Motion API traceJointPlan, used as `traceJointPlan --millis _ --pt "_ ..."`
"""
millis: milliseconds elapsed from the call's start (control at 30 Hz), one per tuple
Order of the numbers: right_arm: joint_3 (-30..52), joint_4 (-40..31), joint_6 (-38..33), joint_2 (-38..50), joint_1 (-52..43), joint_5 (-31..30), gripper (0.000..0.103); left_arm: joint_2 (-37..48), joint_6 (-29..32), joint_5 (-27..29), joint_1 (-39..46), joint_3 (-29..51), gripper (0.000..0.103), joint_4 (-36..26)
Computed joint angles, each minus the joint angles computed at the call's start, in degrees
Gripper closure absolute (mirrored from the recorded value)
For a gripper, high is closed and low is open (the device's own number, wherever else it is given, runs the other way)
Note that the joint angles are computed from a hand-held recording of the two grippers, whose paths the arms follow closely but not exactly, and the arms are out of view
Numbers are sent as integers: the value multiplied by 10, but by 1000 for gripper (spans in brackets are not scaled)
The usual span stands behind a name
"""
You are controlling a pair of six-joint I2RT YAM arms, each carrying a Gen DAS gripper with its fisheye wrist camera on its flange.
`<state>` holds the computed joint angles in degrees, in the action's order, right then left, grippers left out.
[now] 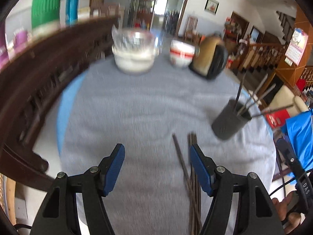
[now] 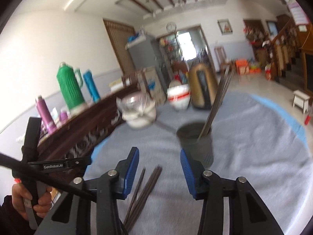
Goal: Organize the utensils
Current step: 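Move both grippers back down to the remaining chopsticks on the cloth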
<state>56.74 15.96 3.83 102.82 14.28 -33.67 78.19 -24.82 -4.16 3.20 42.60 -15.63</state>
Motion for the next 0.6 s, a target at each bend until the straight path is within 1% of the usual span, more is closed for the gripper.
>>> traceJointPlan --millis 67,233,300,500,533,567,600 --pt "20 -38 -10 25 11 -6 57 23 1 20 0 1 34 -1" --pt "45 -86 -38 63 33 6 57 103 3 66 -3 28 34 -6" --pt "55 -99 -47 81 42 21 57 130 2 68 -7 47 34 -12" --pt "89 -134 -54 116 49 37 57 205 6 82 -5 104 34 -22" --pt "93 -140 -57 120 49 40 57 220 5 89 -3 116 34 -24" --pt "99 -147 -60 126 49 45 62 235 4 95 0 129 34 -27" --pt "103 -153 -62 129 49 48 63 242 5 100 2 137 34 -30"
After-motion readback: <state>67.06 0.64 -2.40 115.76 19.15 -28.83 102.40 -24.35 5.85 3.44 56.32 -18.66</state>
